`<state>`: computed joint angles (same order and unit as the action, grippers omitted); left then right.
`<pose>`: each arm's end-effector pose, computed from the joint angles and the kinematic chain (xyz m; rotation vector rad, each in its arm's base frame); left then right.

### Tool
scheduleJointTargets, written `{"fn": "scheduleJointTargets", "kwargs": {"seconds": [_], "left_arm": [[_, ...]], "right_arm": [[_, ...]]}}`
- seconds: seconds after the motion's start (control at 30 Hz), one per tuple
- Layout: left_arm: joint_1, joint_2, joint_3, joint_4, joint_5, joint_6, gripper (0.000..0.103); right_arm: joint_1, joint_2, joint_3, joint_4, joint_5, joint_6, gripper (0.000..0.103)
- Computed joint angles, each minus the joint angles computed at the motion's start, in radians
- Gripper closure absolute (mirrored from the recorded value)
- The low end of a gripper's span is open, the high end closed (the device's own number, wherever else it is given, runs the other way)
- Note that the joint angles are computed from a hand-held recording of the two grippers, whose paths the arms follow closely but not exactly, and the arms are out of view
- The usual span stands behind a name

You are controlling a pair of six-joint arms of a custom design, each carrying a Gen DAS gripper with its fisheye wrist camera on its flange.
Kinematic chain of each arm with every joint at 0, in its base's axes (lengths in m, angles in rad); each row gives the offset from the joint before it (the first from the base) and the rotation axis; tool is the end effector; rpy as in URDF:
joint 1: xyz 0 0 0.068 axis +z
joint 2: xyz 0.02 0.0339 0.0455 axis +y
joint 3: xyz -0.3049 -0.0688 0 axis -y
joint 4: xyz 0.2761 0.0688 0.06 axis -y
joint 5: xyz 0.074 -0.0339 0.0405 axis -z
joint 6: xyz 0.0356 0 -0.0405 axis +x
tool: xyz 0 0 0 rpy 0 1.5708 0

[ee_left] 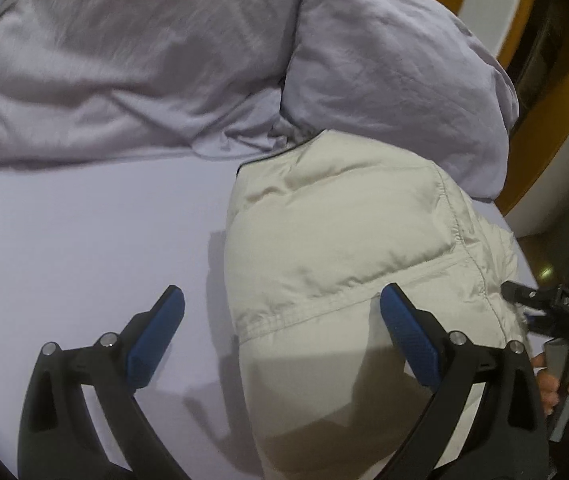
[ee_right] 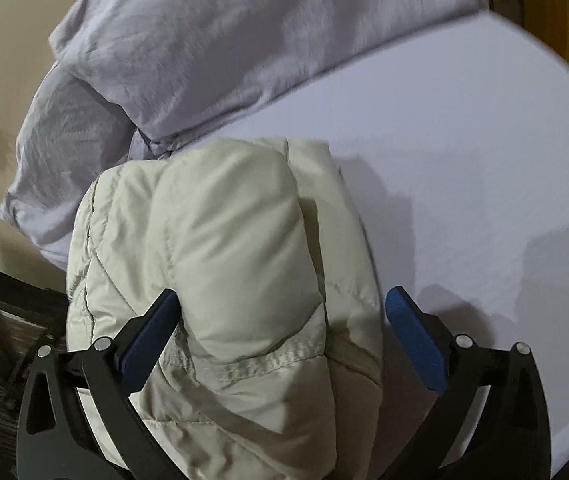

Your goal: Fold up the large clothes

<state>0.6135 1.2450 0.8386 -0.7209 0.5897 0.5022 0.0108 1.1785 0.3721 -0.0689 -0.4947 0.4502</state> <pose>0.2111 0.1244 0.2548 0.0311 2.4485 -0.3379 0.2051 0.0191 0.1566 0.3161 2.4476 0.8077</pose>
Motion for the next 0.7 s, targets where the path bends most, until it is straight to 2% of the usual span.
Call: {"fn": "scheduleJointTargets", "kwargs": {"seconds": [0.1, 0.23, 0.53, 0.6, 0.7], "left_arm": [[0.005, 0.036, 0.013, -0.021, 0.019, -0.004, 0.002], [0.021, 0.129, 0.048, -0.071, 0.074, -0.006, 0.002], [0.062, 0.308, 0.112, -0.193, 0.221, -0.007, 0.002], [0.062, 0.322, 0.123, -0.214, 0.246, 0.006, 0.009], [0.068, 0.336, 0.150, -0.248, 0.263, 0.022, 0.020]], "right_arm": [[-0.025, 0.081, 0.011, 0.026, -0.102, 0.012, 0.001], [-0.020, 0.149, 0.020, 0.064, -0.174, 0.029, 0.001], [-0.004, 0.202, 0.019, 0.150, -0.244, 0.059, 0.001], [-0.010, 0.211, 0.008, 0.188, -0.263, 0.069, 0.003], [-0.015, 0.232, -0.010, 0.280, -0.296, 0.119, 0.015]]}}
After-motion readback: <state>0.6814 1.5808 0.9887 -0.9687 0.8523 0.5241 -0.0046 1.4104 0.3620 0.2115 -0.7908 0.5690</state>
